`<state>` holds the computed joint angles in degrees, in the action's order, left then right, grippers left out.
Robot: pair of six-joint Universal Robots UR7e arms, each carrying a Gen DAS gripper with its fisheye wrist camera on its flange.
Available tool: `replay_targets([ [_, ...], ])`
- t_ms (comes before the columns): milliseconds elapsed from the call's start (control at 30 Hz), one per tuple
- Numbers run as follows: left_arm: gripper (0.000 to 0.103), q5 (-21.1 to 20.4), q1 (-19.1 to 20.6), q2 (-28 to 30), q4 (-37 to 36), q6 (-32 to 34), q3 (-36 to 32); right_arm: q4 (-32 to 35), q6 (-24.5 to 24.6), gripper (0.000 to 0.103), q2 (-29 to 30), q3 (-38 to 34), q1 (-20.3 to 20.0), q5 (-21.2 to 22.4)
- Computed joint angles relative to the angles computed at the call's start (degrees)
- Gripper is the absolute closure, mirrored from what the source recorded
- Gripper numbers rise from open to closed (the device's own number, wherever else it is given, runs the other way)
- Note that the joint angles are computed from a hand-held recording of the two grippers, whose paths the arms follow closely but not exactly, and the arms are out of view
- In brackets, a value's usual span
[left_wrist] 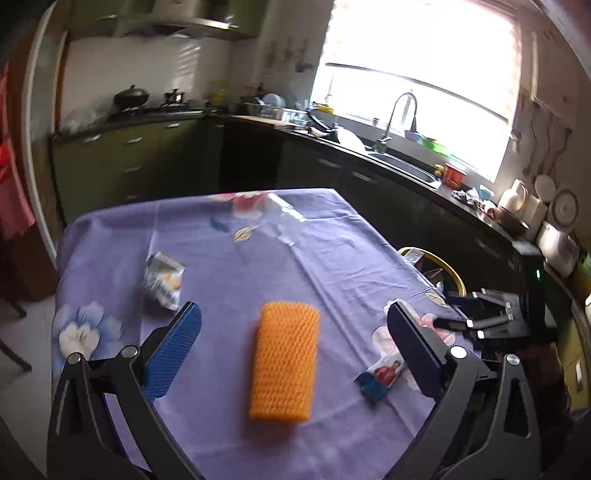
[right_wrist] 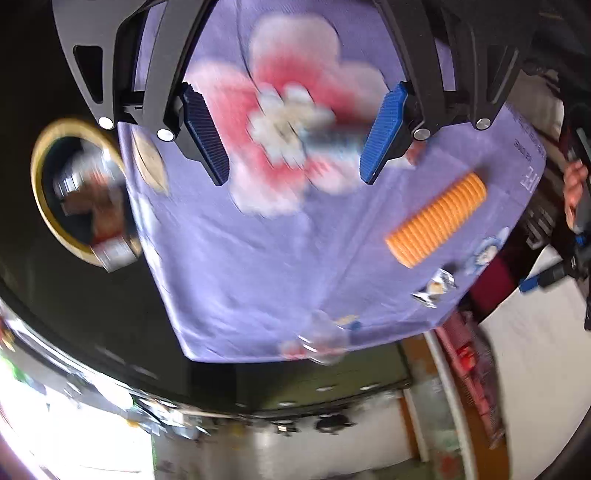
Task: Collect trash
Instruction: 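Grasp the clear plastic cup with the right gripper and lift it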
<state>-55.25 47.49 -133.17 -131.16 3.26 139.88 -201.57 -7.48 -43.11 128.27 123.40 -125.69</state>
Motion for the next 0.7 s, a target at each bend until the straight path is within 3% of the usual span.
replay_targets([
  [100, 0.007, -1.10, 2.49, -0.70, -0.38, 0.90, 0.11, 3.51, -5.26, 0.030, 2.07, -7.15, -0.68, 2.58],
  [300, 0.007, -4.10, 8.10, 1.80, -4.69, 3.38, -0.40, 19.55, -15.19, 0.023, 10.60, -29.96, -4.56, 9.33],
  [533, 0.007, -5.15, 12.17, 4.82, -8.39, 5.82, -0.88, 41.63, -15.68, 0.022, 23.46, -56.44, -7.58, 6.25],
  [667, 0.007, -5.66, 14.48, 6.29, -9.17, 7.43, -1.24, 47.63, -15.54, 0.023, 27.75, -63.42, -7.99, 3.51],
  [700, 0.007, -5.74, 14.81, 6.49, -9.19, 7.69, -1.35, 48.06, -15.48, 0.028, 28.29, -63.81, -7.91, 2.78],
])
